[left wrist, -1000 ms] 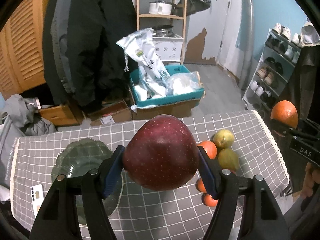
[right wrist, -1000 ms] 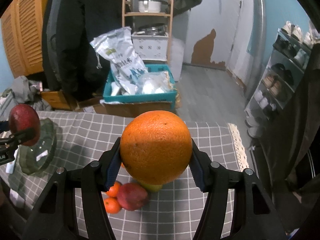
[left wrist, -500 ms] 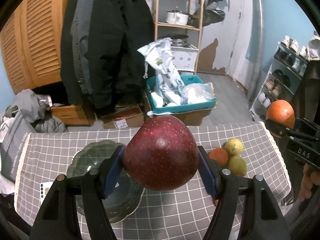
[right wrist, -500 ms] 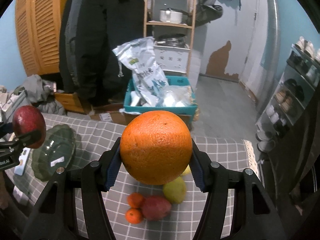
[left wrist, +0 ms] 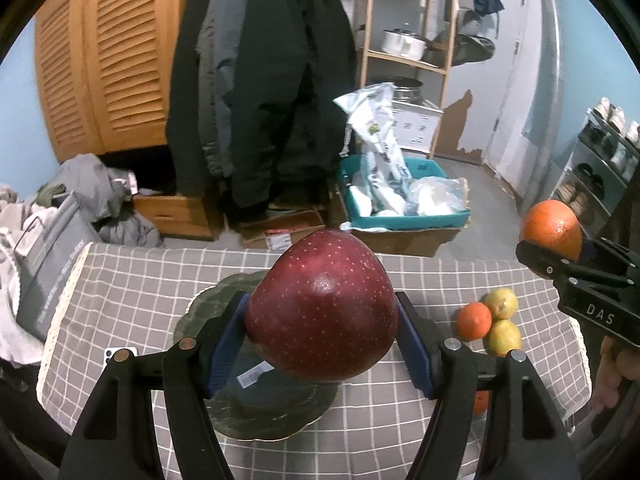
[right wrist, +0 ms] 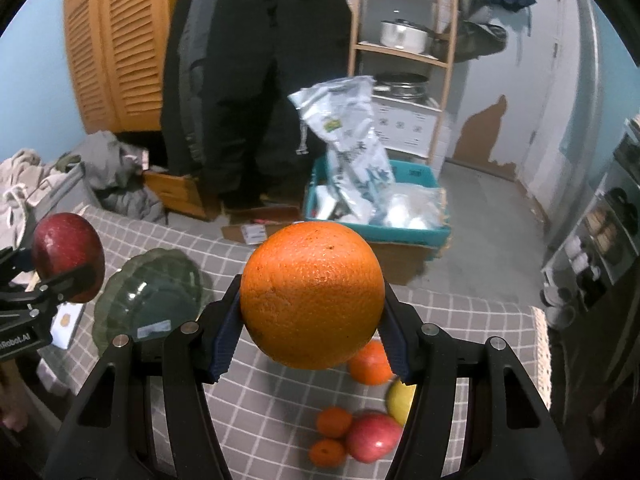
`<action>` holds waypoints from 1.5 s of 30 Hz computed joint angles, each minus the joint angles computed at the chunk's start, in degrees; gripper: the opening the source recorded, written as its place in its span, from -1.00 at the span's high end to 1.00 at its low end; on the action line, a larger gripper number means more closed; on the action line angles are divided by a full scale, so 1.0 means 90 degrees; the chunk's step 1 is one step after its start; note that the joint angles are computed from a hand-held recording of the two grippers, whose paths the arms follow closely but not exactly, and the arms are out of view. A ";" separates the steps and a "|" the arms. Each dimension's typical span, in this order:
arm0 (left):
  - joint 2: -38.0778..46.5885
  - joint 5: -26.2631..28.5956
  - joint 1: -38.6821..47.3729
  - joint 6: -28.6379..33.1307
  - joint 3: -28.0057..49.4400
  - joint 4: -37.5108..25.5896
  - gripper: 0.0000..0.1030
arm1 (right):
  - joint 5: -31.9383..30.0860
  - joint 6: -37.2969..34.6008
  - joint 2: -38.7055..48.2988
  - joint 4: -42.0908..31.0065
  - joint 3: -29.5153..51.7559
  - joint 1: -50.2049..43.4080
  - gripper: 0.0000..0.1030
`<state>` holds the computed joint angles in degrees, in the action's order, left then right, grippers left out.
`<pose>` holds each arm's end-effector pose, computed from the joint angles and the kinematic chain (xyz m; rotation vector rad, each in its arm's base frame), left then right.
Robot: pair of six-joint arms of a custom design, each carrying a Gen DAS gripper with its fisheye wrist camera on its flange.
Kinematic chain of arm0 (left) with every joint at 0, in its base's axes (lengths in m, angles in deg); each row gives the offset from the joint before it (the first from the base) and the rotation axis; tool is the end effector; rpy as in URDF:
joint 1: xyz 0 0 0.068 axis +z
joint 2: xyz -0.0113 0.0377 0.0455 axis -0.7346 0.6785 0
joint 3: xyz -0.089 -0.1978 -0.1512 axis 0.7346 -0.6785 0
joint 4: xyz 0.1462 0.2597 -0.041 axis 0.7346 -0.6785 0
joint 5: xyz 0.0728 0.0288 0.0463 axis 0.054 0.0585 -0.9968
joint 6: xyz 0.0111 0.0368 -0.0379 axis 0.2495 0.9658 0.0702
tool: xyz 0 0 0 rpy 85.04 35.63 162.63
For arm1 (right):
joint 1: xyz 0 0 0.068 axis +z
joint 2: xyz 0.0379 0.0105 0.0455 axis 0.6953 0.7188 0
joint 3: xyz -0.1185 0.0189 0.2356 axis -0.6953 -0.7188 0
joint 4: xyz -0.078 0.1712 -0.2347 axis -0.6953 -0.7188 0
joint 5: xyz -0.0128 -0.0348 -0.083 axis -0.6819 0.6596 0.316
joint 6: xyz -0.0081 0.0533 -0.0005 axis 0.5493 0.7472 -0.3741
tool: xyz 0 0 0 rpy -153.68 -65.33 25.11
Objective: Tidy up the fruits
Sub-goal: 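Carry the apple into the green bowl with the left tool while the right tool lowers the orange beside it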
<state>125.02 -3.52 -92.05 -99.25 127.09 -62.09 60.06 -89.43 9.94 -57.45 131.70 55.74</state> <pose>0.2720 -0.2436 0.2523 -0.1665 2.3417 -0.0242 0.3262 0.0717 0.2611 -0.4542 2.2959 0.1706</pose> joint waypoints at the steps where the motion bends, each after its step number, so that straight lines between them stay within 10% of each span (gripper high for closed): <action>1: -0.0061 0.0001 0.0039 -0.0014 -0.0069 -0.0006 -0.40 | 0.0041 0.0036 0.0081 -0.0007 0.0060 0.0126 -0.19; 24: -0.0628 0.0864 0.1481 -0.0040 -0.1770 0.0405 -0.40 | 0.0327 0.0536 0.2606 -0.0088 0.1629 0.1881 -0.19; 45: 0.0954 0.2013 0.2243 0.0193 -0.1830 0.1130 -0.40 | 0.0053 0.0562 0.4590 -0.0520 0.2758 0.2179 -0.19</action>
